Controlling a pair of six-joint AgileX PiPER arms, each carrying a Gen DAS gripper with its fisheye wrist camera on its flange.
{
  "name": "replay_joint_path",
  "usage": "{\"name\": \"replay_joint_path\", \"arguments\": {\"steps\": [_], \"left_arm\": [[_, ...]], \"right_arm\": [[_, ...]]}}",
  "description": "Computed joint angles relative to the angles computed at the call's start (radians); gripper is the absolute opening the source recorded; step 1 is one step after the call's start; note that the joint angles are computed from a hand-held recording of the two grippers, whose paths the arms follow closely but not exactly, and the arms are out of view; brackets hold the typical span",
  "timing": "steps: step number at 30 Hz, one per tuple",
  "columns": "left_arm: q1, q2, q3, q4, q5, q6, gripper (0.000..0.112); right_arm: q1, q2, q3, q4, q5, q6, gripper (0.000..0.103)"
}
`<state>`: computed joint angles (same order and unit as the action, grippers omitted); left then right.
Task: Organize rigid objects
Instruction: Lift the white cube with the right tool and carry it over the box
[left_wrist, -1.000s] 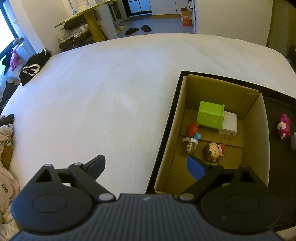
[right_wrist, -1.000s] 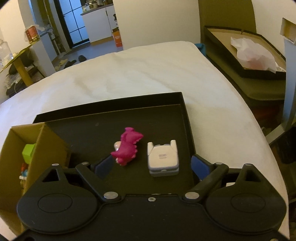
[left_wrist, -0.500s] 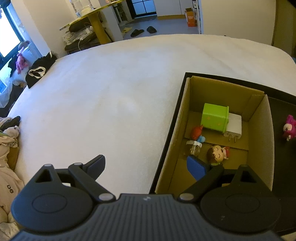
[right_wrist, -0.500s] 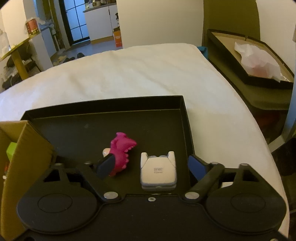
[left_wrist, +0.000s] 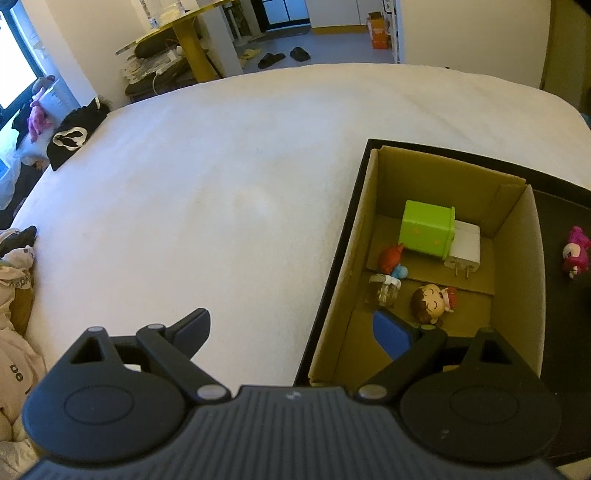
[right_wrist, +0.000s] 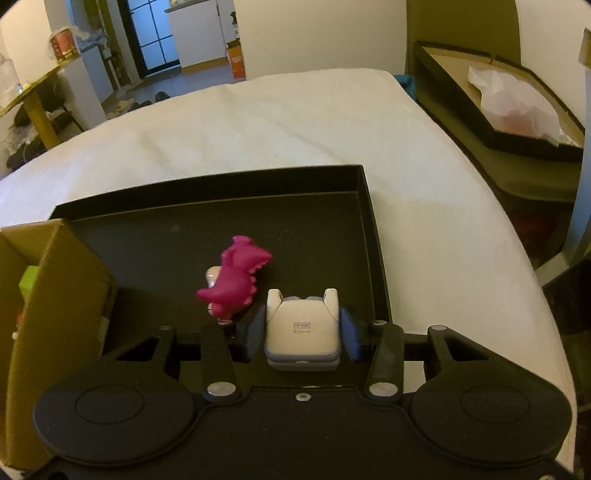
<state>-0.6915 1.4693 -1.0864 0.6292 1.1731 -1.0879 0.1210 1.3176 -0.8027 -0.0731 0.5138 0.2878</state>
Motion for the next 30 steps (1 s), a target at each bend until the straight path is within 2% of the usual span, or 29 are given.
{"name": "replay_joint_path", "arguments": {"steps": [8,16,20,30], "left_arm": [[0.006,-0.033,0.027,-0.004,-0.031,-0.005,0.094],[0.028,-0.055,0.049,-0.023,-0.068,0.005,0.094],[0.043,-0.073,0.066,-0.037,-0.09,0.015,0.094],[0.075,-0.097,0.092,-0.065,-0.128,0.043,0.094]], "right_arm": [[0.076,-0.068,-0.042,-0.088,0.075,0.078,0.043],[0.15,-0.082,-0.102,-0.147,0.147,0.158,0.043],[0.221,-0.087,-0.136,-0.231,0.197,0.228,0.043],[0.337,-0.082,-0.238,-0.275,0.304,0.297,0.043]]}}
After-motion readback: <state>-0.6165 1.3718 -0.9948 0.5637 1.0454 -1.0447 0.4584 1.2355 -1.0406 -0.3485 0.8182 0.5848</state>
